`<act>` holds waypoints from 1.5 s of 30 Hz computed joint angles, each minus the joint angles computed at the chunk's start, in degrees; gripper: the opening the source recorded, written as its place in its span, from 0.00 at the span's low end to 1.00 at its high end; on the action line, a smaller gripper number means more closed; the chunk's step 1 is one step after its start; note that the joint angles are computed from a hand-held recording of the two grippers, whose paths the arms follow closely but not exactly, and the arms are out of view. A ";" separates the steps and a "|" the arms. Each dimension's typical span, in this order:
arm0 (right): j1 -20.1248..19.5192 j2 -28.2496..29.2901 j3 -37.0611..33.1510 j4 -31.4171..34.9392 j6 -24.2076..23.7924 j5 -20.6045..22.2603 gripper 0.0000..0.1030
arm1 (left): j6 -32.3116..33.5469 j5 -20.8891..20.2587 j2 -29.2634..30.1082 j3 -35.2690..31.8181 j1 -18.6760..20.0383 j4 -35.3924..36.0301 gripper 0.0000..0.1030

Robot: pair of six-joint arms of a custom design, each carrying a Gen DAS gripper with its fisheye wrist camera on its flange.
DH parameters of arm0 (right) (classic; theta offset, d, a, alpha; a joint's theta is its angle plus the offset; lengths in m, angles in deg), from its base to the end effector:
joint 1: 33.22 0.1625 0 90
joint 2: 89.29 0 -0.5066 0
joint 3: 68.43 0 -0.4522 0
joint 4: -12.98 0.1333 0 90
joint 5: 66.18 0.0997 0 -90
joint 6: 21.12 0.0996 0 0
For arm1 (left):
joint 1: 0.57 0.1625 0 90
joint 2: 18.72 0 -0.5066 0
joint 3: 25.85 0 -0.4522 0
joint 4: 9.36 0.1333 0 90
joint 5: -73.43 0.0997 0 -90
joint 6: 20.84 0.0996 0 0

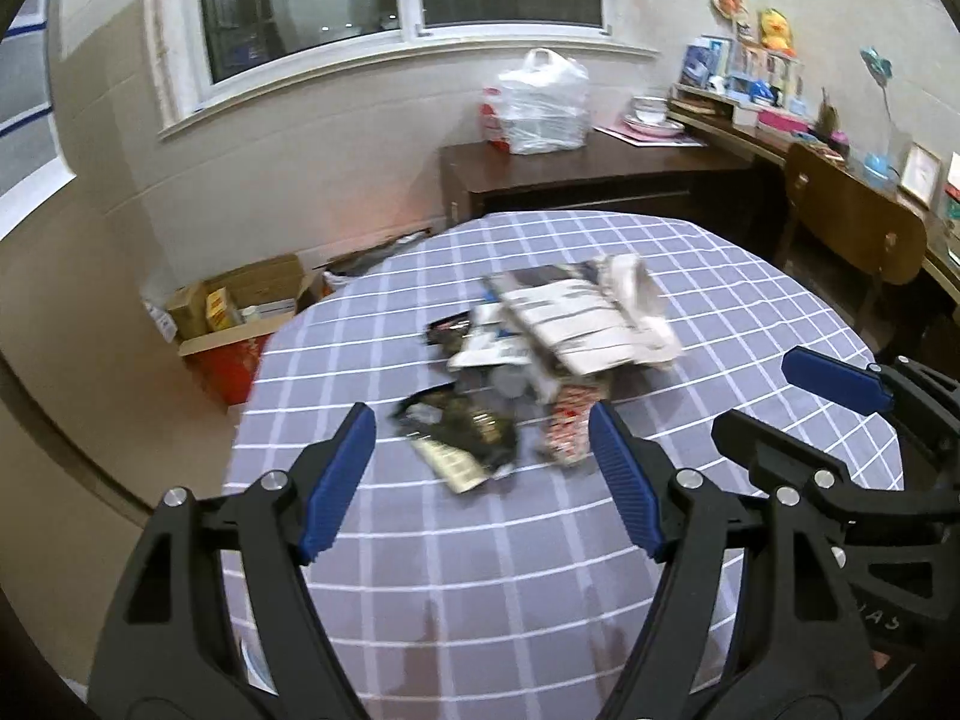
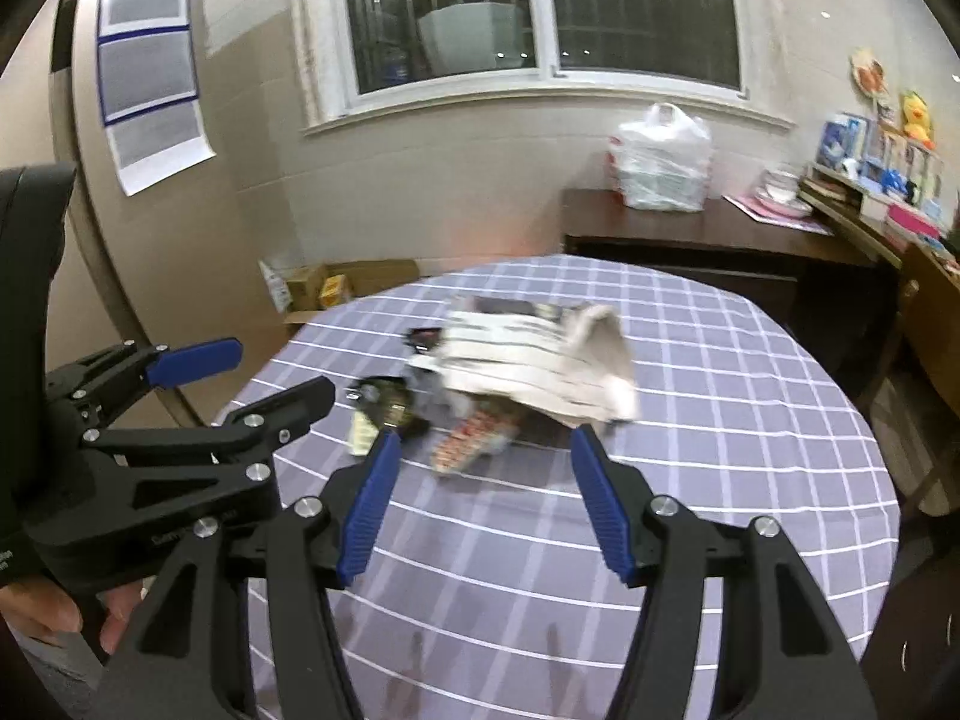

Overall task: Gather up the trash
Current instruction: 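Move both open tools back toward the table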

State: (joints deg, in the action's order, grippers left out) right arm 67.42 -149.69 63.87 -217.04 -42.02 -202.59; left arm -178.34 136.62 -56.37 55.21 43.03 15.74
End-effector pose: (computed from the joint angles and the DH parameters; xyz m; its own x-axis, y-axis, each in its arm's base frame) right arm 0.1509 -0.4719 0.2401 -0.7244 0.3675 0.5832 -0.3503 0.5324 -0.7706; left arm -0.3619 -0.5907 0.0420 -0.4213 0.7374 -0.5279 0.9039 0.3891 -0.1778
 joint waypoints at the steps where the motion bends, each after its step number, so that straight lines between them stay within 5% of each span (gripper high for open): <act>1: -0.35 -0.52 0.55 -0.30 0.13 0.11 0.57 | -0.02 -0.03 0.38 0.01 -0.32 -0.03 0.71; 21: -8.22 -4.99 1.84 5.67 4.05 7.47 0.57 | -0.83 -4.53 6.90 -5.20 -1.17 2.22 0.71; 45: -9.58 -3.70 -1.40 9.92 4.65 6.31 0.58 | -6.53 -2.60 8.92 -11.82 4.59 8.81 0.71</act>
State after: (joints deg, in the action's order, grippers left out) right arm 57.85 -153.39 62.47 -207.11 -37.37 -196.28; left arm -184.86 134.02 -47.45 43.39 47.62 24.56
